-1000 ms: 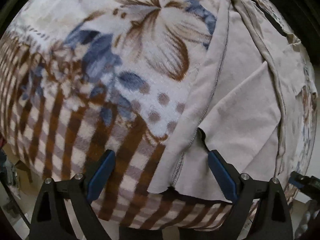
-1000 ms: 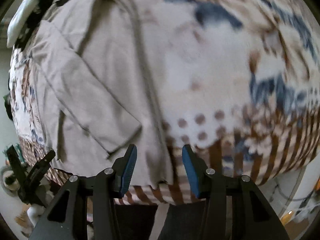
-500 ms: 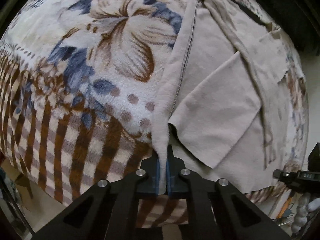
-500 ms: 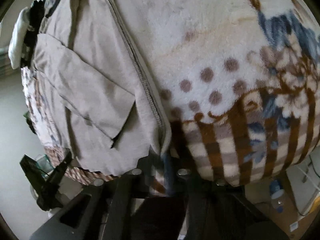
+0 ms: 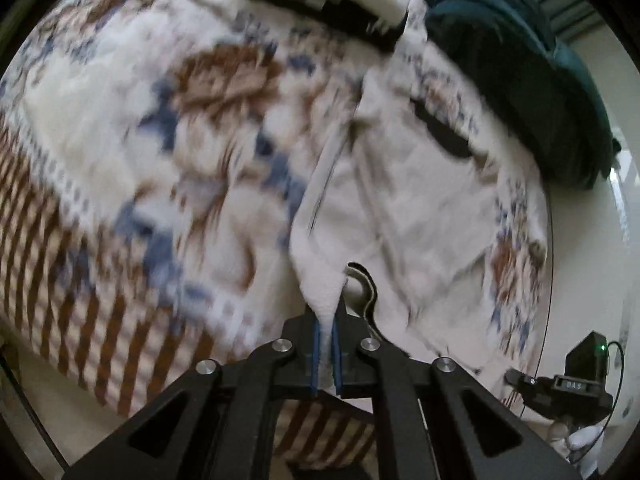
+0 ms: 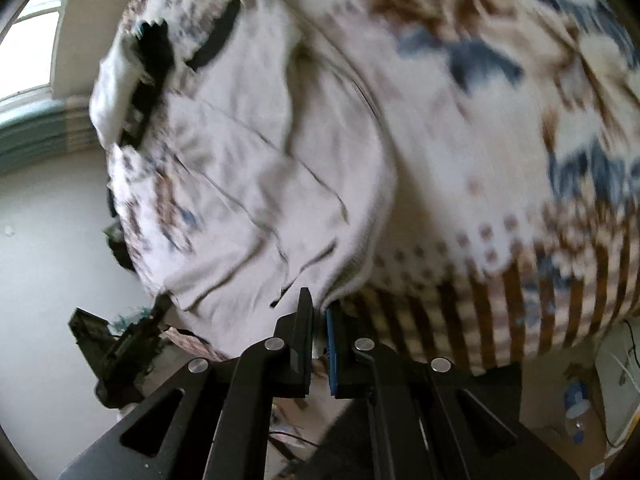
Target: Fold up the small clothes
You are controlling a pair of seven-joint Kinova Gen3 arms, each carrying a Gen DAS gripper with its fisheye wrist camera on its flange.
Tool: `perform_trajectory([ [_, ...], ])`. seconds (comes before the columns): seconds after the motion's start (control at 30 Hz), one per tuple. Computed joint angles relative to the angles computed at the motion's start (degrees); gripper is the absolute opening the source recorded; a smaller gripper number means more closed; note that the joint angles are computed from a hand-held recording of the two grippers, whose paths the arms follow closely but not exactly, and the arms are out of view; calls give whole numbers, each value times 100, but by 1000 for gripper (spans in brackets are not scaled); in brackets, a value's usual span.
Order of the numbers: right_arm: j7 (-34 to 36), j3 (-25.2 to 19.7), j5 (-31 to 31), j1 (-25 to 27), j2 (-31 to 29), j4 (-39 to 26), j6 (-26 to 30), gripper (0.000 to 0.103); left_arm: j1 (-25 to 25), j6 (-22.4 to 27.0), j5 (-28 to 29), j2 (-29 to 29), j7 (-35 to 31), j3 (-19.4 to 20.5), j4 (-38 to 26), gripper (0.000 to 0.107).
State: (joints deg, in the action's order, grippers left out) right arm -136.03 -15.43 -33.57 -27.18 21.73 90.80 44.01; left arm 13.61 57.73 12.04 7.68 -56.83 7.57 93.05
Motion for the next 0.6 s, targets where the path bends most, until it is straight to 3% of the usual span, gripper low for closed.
perform_trajectory([
  [0.2,-189,485,909,75,722,-1531,690,6,-124,-375,-94,1330,-225,-112,-1248,3],
  [0.37,-132,996,1129,-1,1754,-2858,1030,6,12,-63,-281,2581,-193,-232,-2420,3],
  [0.47,-335,712,1407,227,2360,-3655,1411,6,-259,176,60,3143,-106,-115,-2864,7],
  [0.53,-380,663,1361,309,2646,-3969,1475,8,-590,-15,439,3205,-27,59,-2716,7],
  [0.6,-443,539,1257,459,2710,-3912,1225,15,-742,-139,706,3236,64,22,-2651,18],
])
